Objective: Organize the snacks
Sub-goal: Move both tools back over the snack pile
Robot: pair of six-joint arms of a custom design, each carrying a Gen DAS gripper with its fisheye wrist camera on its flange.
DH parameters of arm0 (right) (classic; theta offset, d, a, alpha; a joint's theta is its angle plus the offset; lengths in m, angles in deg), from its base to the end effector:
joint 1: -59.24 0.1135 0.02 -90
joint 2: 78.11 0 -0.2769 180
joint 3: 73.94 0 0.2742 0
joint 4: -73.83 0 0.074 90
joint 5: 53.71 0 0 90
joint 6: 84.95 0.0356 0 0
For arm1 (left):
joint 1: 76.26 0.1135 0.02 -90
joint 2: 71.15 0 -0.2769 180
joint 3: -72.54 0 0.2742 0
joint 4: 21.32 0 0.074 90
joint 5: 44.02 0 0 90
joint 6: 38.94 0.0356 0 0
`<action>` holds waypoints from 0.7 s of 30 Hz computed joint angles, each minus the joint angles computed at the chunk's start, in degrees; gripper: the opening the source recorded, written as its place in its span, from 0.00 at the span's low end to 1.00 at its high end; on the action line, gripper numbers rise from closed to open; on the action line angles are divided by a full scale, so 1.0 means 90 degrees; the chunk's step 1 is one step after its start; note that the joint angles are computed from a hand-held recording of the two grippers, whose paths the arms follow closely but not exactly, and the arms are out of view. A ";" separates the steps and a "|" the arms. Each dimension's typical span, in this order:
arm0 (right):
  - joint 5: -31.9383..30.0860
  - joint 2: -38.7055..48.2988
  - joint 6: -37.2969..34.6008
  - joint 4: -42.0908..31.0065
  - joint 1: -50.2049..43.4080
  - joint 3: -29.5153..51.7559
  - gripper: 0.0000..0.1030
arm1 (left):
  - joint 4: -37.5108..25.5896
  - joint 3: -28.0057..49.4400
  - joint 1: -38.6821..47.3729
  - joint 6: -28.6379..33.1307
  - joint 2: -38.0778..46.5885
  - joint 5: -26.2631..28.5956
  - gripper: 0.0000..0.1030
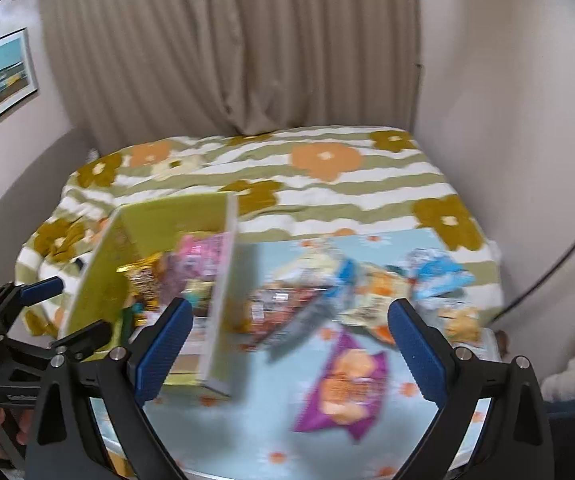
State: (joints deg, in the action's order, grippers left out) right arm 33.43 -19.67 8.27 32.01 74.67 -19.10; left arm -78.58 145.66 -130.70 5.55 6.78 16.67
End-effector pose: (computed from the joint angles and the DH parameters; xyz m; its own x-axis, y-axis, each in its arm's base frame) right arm 0.2170 0.0617 0.2542 -0.7023 -0.1357 -0.6988 -0.2605 0.9626 0.0749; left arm 0.1796 -0.2213 0.2685 -0.7710 0.0089 -0.6368 0.0371 0.9988 -0.0310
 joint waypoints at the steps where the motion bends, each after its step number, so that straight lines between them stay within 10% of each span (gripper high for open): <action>1: -0.0107 -0.0013 -0.0152 -0.0025 -0.0240 -0.0010 0.95 | 0.0048 0.0224 -0.0095 0.0009 0.0288 0.0012 1.00; 11: -0.1848 0.1212 -0.2465 -0.0051 -0.3272 0.0367 0.95 | 0.0360 0.2345 -0.0534 -0.0487 0.3010 0.0555 1.00; 21: -0.2102 0.3585 -0.3958 0.0521 -0.4252 0.1249 0.94 | -0.0041 0.4624 -0.0635 -0.1030 0.5512 0.1210 1.00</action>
State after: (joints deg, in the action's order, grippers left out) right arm 14.51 12.59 -27.36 36.71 36.41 -7.87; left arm -78.94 187.28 -136.41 -3.72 56.39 27.56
